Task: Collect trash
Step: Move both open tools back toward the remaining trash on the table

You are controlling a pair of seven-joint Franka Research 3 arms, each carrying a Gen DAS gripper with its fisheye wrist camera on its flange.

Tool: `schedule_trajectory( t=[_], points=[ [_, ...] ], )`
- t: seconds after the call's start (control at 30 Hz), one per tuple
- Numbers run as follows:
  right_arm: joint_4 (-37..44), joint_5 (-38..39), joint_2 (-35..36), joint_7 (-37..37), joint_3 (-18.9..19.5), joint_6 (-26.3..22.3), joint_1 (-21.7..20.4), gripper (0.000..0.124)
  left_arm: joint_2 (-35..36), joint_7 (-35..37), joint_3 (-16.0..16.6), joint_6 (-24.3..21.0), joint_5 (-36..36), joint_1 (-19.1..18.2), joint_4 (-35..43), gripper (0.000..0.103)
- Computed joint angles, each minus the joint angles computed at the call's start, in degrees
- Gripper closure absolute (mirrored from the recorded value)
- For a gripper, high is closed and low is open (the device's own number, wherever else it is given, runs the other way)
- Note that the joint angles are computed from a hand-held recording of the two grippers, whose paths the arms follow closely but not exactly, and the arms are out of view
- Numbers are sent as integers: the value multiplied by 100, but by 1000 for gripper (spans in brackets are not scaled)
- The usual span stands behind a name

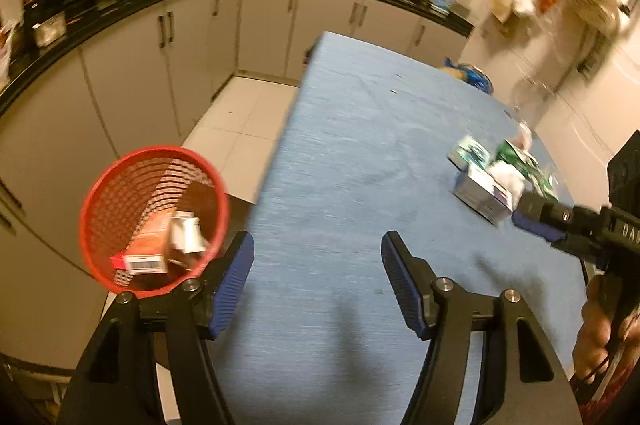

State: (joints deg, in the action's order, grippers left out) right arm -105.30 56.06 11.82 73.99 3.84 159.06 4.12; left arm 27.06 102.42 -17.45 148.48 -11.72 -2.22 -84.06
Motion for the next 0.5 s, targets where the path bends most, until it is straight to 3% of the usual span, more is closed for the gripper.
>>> schedule_trajectory(
  t=[0.23,0.33,0.5],
  points=[
    [-1052,761,-796,-410,-306,516,-225,73,183,29,-71,-378,263,-375,259,38],
    [-1376,749,-1039,-160,-521,772,-283,73,245,68,-95,-454,365,-531,353,38],
    [-1683,-20,-1224,846,-813,1142,-456,73,355,157,-140,-592,419,-694,522,37]
  ],
)
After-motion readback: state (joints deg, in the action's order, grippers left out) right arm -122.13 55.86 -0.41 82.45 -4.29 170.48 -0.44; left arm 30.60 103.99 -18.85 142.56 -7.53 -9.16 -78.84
